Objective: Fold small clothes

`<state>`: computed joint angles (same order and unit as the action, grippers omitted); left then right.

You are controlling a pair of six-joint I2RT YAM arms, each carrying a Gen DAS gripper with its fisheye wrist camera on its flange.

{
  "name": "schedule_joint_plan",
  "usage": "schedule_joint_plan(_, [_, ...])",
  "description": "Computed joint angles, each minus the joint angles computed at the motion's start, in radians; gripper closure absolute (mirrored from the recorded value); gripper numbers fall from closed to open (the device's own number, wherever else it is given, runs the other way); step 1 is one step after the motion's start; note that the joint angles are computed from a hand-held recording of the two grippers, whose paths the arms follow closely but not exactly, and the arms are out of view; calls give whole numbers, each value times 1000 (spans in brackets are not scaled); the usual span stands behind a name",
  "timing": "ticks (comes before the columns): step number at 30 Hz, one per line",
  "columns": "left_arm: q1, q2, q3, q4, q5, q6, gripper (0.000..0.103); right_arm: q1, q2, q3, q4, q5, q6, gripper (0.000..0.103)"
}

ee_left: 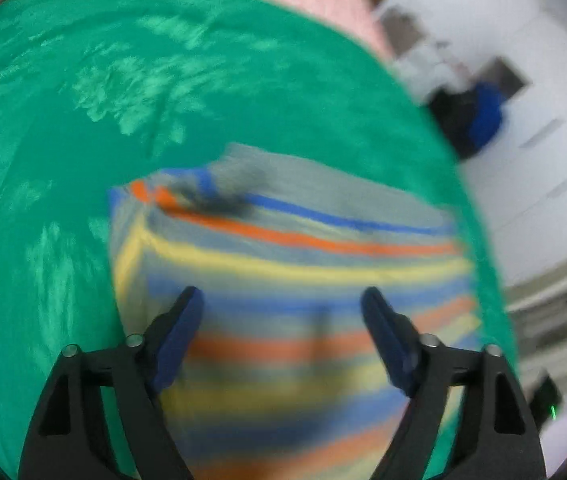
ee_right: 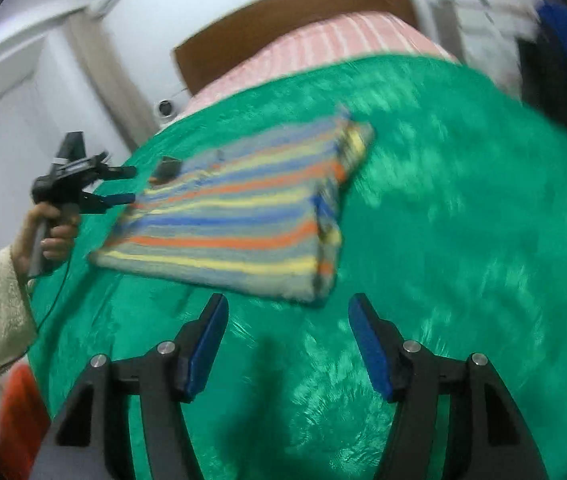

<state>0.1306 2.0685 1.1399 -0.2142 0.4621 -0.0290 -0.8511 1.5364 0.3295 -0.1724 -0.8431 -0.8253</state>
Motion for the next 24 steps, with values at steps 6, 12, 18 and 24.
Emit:
schedule_joint_plan(6, [82, 34, 51, 164, -122, -297, 30, -25, 135, 46, 1, -52, -29, 40])
schedule_joint_plan(12, [4, -274, -350, 288, -182, -54, 30, -47, 205, 81, -28, -94, -56, 40])
schedule_joint_plan(18, [-504, -616, -816, 463, -462, 118, 30, -92, 165, 123, -177, -108, -58, 39])
schedule_joint_plan(24, [-855, -486, -777, 521, -578, -46, 30, -52, 163, 226, -277, -93, 3, 39])
